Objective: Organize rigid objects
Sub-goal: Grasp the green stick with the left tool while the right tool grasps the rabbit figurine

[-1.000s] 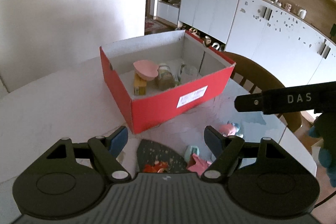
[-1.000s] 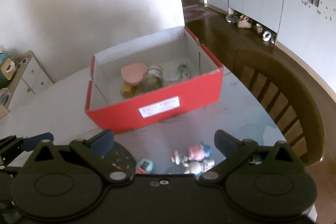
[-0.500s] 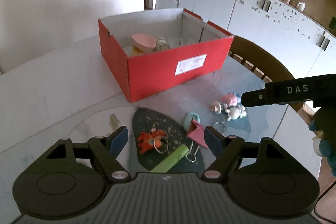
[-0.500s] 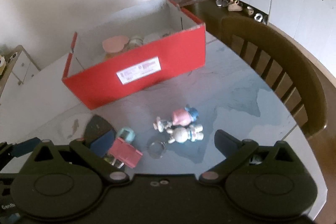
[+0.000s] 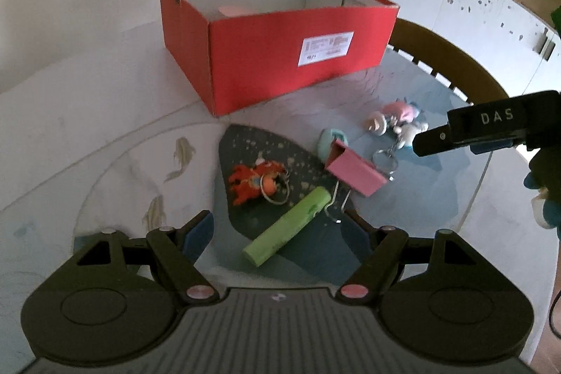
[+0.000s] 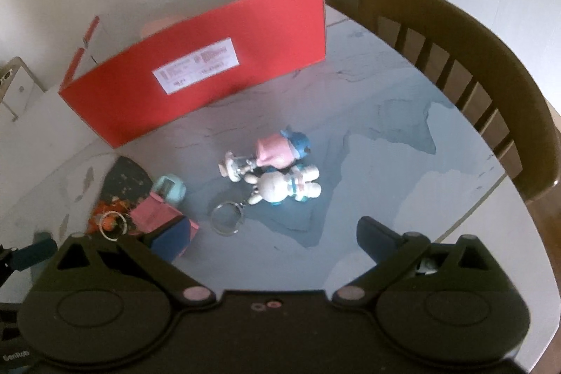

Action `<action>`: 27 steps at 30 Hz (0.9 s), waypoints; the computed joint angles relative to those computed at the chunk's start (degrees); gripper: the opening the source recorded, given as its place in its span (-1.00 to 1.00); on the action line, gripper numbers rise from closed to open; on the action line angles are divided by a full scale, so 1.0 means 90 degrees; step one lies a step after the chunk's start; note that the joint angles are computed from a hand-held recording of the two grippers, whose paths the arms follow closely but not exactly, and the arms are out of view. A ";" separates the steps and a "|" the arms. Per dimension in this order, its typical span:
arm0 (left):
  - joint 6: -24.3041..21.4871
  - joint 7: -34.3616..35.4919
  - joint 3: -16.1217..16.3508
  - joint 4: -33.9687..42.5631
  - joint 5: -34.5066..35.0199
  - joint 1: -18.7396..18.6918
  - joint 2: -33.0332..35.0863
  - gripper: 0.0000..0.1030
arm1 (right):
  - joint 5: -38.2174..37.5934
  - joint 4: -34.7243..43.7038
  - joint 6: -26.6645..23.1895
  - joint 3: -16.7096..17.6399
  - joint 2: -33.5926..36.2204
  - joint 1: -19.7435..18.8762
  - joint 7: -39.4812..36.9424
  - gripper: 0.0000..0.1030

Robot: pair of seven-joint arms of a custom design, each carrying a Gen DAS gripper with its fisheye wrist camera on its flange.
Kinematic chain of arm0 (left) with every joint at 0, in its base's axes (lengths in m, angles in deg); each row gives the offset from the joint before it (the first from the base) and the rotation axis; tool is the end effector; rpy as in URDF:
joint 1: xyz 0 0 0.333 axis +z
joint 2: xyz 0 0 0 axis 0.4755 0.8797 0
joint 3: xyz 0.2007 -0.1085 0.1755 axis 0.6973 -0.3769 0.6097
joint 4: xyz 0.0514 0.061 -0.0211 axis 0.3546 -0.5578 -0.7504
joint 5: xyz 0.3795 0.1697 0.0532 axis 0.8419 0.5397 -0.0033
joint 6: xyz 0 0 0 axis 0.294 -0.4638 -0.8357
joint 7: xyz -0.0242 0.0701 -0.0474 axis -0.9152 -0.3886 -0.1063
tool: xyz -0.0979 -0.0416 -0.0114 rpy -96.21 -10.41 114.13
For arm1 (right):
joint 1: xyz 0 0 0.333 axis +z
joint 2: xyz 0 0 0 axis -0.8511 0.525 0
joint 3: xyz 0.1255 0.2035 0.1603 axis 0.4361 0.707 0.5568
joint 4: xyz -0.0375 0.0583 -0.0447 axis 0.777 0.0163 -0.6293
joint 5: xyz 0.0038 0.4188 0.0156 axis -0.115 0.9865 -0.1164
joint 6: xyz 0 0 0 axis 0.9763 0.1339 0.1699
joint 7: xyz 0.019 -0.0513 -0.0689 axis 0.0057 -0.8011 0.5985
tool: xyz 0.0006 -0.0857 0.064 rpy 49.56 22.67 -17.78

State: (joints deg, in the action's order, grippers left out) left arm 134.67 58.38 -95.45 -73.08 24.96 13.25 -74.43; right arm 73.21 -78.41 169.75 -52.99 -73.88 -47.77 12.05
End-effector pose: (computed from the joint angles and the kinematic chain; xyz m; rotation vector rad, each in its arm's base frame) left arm 0.3799 -0.3238 0.4324 -1.9936 1.6385 -0.6833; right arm 0.5185 0.0625 0.4711 -2.1485 1.4842 -0.1882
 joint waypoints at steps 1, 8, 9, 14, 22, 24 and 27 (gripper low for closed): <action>0.0012 -0.0017 -0.0006 -0.0010 0.0018 0.0009 0.0017 0.54 | -0.0039 0.0007 0.0010 0.0017 0.0044 -0.0009 0.0029 0.96; -0.0005 -0.0131 -0.0065 0.0031 0.0400 0.0085 0.0241 0.54 | -0.0196 0.0074 0.0110 0.0101 0.0333 -0.0008 0.0035 0.87; 0.0003 -0.0139 -0.0055 0.0035 0.0447 0.0078 0.0266 0.54 | -0.0209 0.0095 0.0127 0.0106 0.0376 -0.0010 0.0031 0.85; -0.0028 -0.0067 0.0009 0.0104 0.0604 0.0018 0.0424 0.54 | -0.0347 0.0247 0.0226 0.0170 0.0590 -0.0033 0.0082 0.78; -0.0161 -0.0059 0.0087 0.0221 0.0730 -0.0069 0.0588 0.32 | -0.0639 0.0342 0.0478 0.0259 0.0755 -0.0042 0.0060 0.68; -0.0127 -0.0052 0.0106 0.0213 0.0768 -0.0088 0.0589 0.20 | -0.0772 0.0321 0.0597 0.0294 0.0760 -0.0046 0.0113 0.59; -0.0130 0.0012 0.0118 0.0243 0.0818 -0.0111 0.0609 -0.02 | -0.0849 0.0321 0.0667 0.0298 0.0772 -0.0027 0.0115 0.51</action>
